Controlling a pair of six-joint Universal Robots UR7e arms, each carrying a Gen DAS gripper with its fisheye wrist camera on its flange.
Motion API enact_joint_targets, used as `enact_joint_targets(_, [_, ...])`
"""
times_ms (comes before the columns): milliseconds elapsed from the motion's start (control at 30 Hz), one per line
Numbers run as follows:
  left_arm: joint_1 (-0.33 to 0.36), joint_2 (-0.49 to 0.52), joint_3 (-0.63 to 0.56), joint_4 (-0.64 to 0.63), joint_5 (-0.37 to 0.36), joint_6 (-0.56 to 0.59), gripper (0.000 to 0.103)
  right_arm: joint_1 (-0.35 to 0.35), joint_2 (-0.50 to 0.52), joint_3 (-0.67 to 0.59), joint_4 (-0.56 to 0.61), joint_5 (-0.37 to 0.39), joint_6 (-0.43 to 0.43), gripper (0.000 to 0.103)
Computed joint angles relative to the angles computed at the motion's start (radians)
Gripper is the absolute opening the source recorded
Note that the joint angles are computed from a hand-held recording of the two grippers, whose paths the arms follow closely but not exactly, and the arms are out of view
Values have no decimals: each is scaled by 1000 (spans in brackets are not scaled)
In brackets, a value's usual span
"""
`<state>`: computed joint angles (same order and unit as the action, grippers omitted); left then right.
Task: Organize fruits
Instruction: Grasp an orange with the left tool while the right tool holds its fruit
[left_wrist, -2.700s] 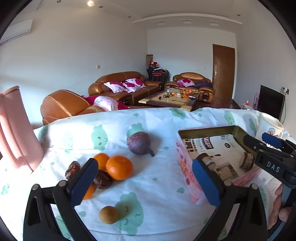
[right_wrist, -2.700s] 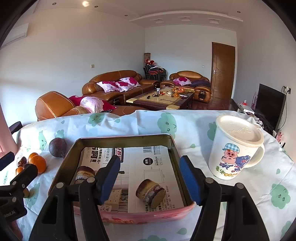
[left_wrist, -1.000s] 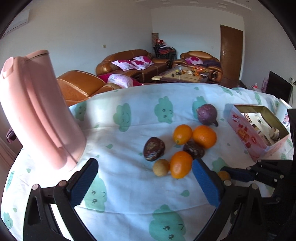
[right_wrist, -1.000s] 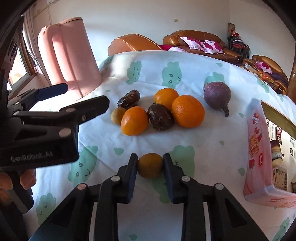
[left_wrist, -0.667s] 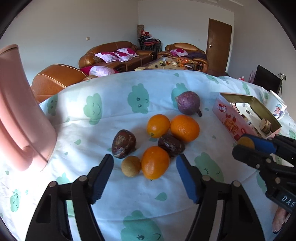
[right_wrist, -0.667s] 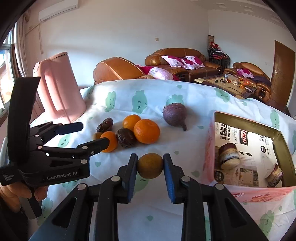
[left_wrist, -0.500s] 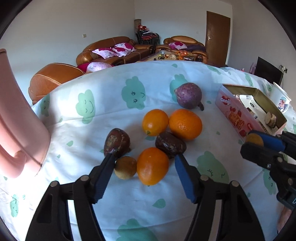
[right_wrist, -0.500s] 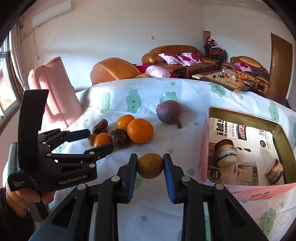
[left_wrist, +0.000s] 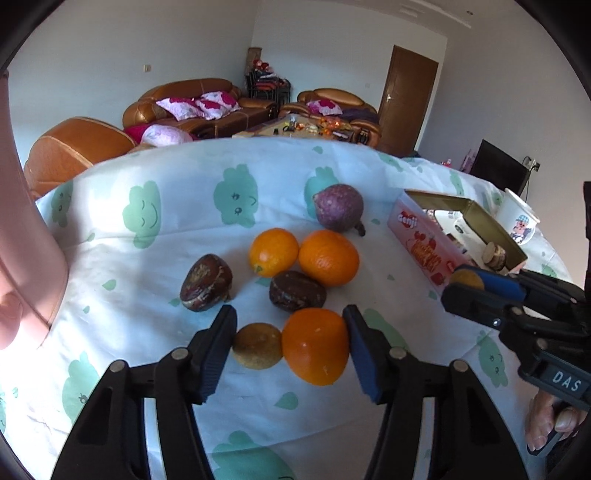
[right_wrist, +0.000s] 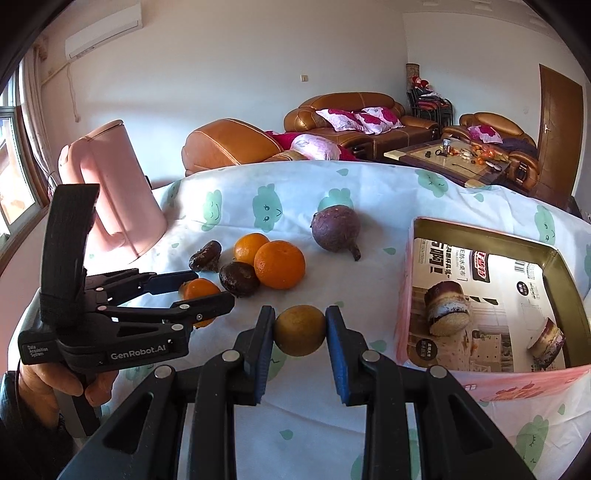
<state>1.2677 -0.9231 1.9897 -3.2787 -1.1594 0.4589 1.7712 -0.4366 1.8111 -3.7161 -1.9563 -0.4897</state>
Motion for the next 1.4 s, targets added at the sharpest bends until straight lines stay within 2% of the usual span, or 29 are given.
enact_joint_targets(33, [0, -10, 13, -22, -27, 23, 24, -1, -2, 3, -7, 3, 0, 30])
enact_joint_targets(67, [-1, -18, 20, -25, -53, 27, 19, -2, -4, 10, -20, 6, -3, 30])
enact_joint_targets(133, [-3, -18, 27, -62, -76, 25, 21, -1, -4, 13, -48, 6, -11, 30])
enact_joint_targets(200, [-14, -5, 26, -94, -26, 36, 21, 0, -3, 10, -64, -5, -23, 30])
enact_joint_targets(267, [-10, -3, 11, -60, 4, 15, 24, -2, -4, 9, -73, -11, -23, 30])
enact_joint_targets(300, [-7, -11, 7, -29, 14, -7, 28, -4, -7, 11, -70, -9, -20, 30])
enact_joint_targets(400, [0, -48, 25, 3, 10, -42, 54, -5, -10, 12, -65, -8, -20, 30])
enact_joint_targets(433, [-6, -58, 41, -11, 26, -35, 55, -4, -9, 11, -65, -7, -24, 30])
enact_joint_targets(533, [-20, -89, 103, -73, 26, -5, 55, 0, -4, 10, -80, -11, -41, 30])
enact_joint_targets(633, [-34, -99, 135, -55, -4, 12, 55, -1, -7, 14, -82, -6, -40, 30])
enact_joint_targets(767, [-61, -44, 129, -36, 57, 40, 56, -6, -12, 15, -73, -3, -27, 30])
enact_joint_targets(867, [-80, 4, 116, -97, 154, 75, 58, -9, -15, 15, -67, -4, -15, 30])
enact_joint_targets(967, [-67, 2, 90, -43, 206, 5, 61, -13, -19, 17, -61, 0, -3, 30])
enact_joint_targets(1000, [-52, -6, 75, 10, 198, -43, 61, -13, -20, 17, -59, 0, -2, 30])
enact_joint_targets(1033, [-38, -11, 58, 61, 184, -87, 60, -13, -20, 15, -57, -3, -2, 30])
enact_joint_targets(1100, [-21, -22, 52, 67, 146, -120, 55, -12, -18, 13, -52, -7, 1, 30])
enact_joint_targets(1200, [-10, -23, 46, 66, 127, -140, 36, -11, -16, 12, -55, -6, -2, 30])
enact_joint_targets(1300, [-8, -28, 51, 64, 125, -140, 36, -11, -17, 16, -69, -3, -4, 30])
enact_joint_targets(1400, [-20, -23, 67, 10, 156, -125, 35, -15, -27, 25, -83, 11, 6, 30])
